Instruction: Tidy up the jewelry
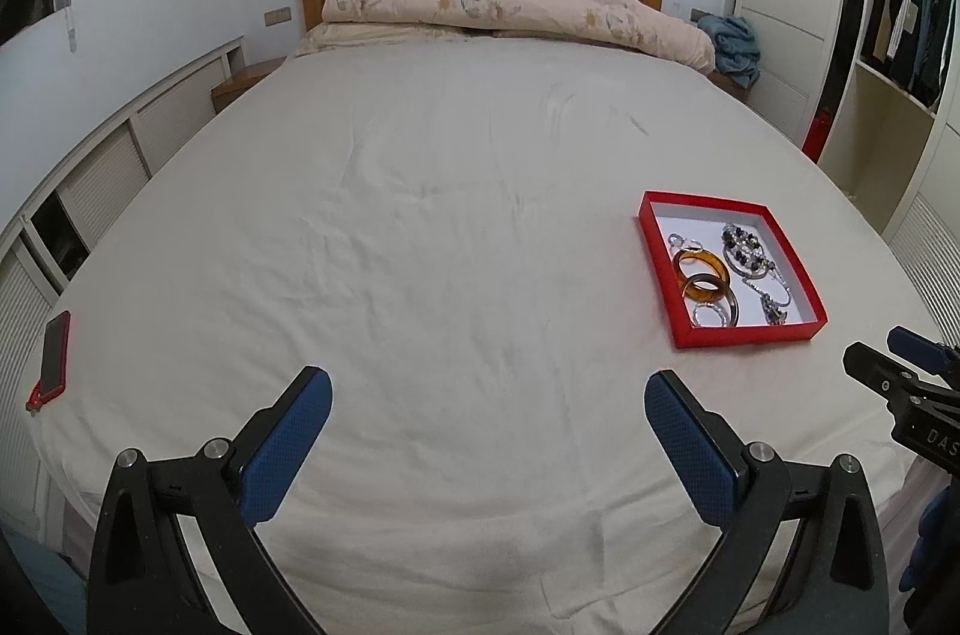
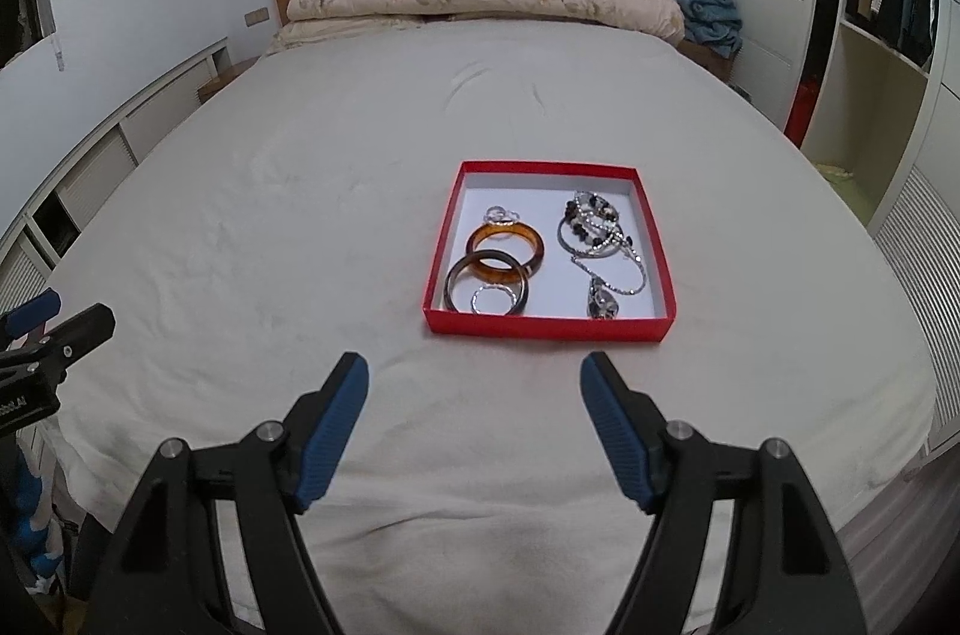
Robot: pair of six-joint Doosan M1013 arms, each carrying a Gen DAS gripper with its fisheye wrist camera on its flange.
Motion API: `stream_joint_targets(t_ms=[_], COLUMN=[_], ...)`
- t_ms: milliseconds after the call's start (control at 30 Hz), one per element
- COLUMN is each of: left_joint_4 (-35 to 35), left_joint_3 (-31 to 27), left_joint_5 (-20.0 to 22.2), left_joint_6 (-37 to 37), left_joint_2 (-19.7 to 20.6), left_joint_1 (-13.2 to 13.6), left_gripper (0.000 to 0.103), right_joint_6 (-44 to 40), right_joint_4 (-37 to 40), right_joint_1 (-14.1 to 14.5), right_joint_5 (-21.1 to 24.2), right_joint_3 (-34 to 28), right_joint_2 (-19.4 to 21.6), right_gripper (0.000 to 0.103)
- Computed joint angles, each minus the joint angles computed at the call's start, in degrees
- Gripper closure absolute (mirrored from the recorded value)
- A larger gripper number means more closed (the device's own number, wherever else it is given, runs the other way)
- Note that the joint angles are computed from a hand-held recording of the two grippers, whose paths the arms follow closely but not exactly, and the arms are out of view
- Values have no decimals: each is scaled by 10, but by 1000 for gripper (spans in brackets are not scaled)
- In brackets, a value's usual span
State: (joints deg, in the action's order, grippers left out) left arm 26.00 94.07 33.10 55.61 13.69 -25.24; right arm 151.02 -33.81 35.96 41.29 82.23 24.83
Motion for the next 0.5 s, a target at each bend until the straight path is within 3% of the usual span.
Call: stream_joint_targets(t_ms=[500], left_joint_4=[-14], left_joint_3=[1], left_joint_5=[2], left_joint_6=[12], left_joint_2=[3], left_joint_1=[2], left_gripper=[1], right_joint_6=[-9], right_joint_4=[6], right_joint_1=[-2], right_joint_5=[11], right_joint_3=[-5], right_joint_2=[6], right_gripper=[31])
